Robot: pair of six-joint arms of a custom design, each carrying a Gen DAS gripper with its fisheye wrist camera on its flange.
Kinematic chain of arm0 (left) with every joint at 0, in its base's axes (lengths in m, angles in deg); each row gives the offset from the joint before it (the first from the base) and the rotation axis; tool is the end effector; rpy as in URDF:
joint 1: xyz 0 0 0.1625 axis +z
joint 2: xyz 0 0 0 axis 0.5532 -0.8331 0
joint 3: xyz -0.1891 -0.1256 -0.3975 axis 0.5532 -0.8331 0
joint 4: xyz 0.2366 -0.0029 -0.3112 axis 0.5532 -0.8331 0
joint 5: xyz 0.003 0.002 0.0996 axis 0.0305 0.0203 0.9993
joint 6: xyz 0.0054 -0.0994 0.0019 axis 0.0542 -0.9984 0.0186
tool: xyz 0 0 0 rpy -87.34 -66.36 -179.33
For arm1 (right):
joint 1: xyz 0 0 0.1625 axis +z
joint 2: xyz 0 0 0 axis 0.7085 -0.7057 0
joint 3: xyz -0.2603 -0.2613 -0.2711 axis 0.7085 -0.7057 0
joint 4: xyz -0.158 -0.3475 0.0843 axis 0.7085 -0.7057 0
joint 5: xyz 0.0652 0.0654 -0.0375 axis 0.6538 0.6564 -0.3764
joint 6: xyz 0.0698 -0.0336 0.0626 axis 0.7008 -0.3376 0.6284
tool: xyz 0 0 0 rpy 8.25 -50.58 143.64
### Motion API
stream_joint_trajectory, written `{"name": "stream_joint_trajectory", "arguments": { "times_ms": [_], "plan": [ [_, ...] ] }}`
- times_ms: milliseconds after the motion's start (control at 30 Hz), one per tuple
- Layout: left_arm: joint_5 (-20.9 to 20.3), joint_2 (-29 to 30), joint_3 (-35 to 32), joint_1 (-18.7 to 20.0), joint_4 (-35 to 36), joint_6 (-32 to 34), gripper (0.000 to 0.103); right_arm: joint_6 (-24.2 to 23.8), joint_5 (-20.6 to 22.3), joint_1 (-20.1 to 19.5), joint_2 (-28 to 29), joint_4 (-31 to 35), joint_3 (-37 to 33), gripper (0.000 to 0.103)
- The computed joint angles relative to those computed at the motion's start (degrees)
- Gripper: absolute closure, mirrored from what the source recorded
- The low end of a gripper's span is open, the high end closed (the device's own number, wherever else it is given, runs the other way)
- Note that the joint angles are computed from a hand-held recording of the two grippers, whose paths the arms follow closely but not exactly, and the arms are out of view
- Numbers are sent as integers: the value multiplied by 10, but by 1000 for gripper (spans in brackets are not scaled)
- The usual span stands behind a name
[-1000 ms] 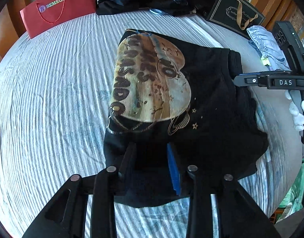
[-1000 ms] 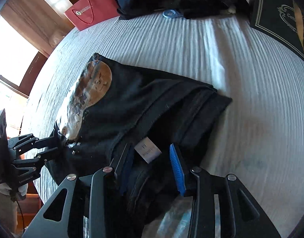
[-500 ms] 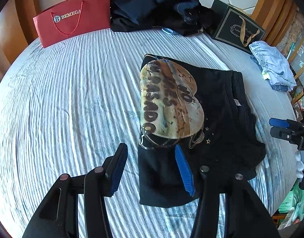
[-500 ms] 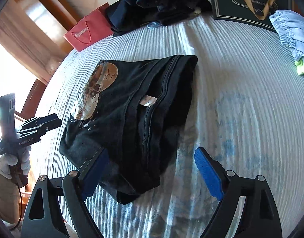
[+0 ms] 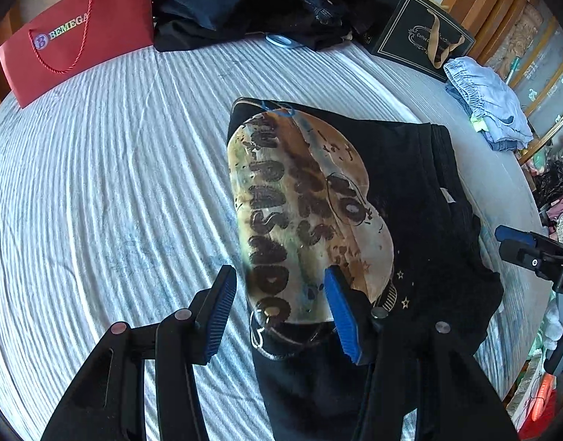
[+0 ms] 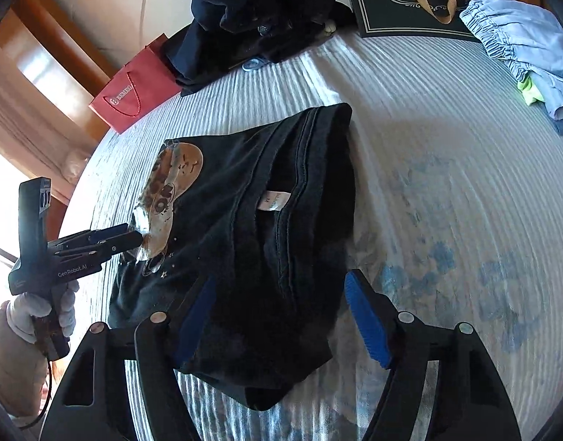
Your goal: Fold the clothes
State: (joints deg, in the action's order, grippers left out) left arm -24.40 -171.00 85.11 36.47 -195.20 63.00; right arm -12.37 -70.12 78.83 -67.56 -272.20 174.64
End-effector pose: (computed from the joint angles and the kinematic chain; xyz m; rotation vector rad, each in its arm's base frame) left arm 0.0939 -0.3000 0.3167 0.3147 2.5296 -0.4397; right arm 0.3450 -0.3431 -0.0453 0.5486 -2.7404 0.3742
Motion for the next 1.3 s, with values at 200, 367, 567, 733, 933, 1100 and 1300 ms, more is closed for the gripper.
{"name": "stream_joint_trajectory", "arguments": {
  "times_ms": [200, 367, 567, 733, 933, 1100, 1300],
  "plan": [
    [-30, 31, -8, 31, -34, 19, 50, 1, 1, -11, 12, 0, -10, 32],
    [-31, 20, -14, 25, -19, 15, 48, -3, 3, -16, 16, 17, -23, 32],
    [-32, 40, -13, 18, -33, 31, 38, -13, 9, -23, 17, 31, -34, 32],
    [-73, 62, -27, 60, -53, 36, 37, -18, 10, -23, 15, 39, -38, 32],
    [-111, 50, -20, 67, -56, 40, 70, -20, 8, -29, 18, 45, -43, 32],
    [-100, 57, -4, 54, -100, 41, 84, -25, 6, -31, 21, 55, -55, 32],
    [2, -18, 19, -19, -39, 21, 89, -33, 4, -33, 16, 53, -56, 32]
  ]
}}
